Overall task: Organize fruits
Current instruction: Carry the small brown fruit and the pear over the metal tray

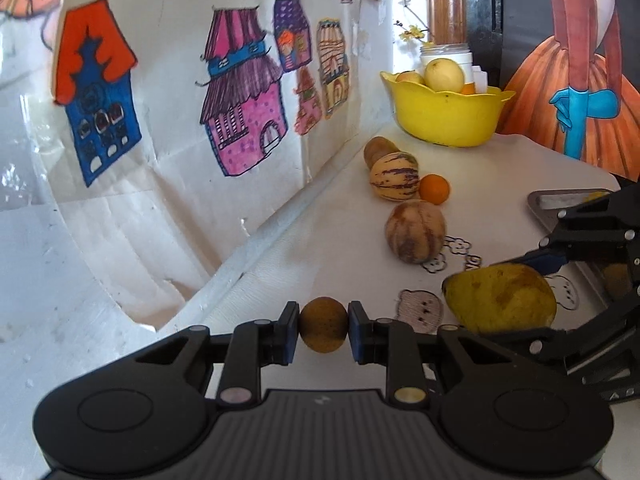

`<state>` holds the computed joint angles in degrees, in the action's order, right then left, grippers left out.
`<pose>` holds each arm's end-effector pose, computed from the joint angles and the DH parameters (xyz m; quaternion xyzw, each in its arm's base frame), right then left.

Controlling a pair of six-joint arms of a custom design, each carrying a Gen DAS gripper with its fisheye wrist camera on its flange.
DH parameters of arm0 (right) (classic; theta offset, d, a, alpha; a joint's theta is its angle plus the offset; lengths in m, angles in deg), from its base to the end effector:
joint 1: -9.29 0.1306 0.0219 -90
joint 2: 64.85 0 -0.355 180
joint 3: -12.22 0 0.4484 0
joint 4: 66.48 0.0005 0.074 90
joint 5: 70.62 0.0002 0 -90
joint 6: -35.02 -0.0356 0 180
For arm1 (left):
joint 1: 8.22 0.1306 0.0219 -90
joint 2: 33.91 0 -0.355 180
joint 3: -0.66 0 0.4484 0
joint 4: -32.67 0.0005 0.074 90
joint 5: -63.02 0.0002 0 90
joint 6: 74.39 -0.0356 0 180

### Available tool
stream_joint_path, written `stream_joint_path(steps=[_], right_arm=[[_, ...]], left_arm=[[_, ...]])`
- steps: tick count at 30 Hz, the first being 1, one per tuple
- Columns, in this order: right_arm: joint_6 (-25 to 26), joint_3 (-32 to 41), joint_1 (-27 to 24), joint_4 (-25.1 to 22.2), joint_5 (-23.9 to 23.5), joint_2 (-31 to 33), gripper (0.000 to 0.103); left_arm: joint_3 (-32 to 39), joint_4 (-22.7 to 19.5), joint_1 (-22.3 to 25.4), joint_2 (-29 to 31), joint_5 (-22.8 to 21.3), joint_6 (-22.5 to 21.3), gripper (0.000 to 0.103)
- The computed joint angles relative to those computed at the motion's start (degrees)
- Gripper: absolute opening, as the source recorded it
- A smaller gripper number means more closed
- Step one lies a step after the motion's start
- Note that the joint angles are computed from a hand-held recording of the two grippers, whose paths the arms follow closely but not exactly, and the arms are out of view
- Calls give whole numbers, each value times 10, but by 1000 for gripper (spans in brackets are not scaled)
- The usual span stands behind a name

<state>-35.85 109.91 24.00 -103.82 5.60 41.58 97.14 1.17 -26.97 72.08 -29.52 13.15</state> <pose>0.6176 0.1704 0.3246 -0.3109 0.8678 0.0969 0.3753 0.6106 -0.2061 0.3257 0.1584 0.8959 -0.0388 0.4132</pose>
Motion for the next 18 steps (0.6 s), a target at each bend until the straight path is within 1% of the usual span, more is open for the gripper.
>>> stream_joint_path(steps=[8, 15, 18], right_arm=[[-17, -91, -2, 43, -23, -77, 53], [-55, -166, -15, 79, -42, -148, 53], [-61, -193, -23, 91, -44, -178, 53]], left_arm=[[-35, -10, -16, -45, -12, 5, 28], [-58, -20, -32, -80, -22, 23, 28], [-65, -21, -41, -92, -26, 35, 28]])
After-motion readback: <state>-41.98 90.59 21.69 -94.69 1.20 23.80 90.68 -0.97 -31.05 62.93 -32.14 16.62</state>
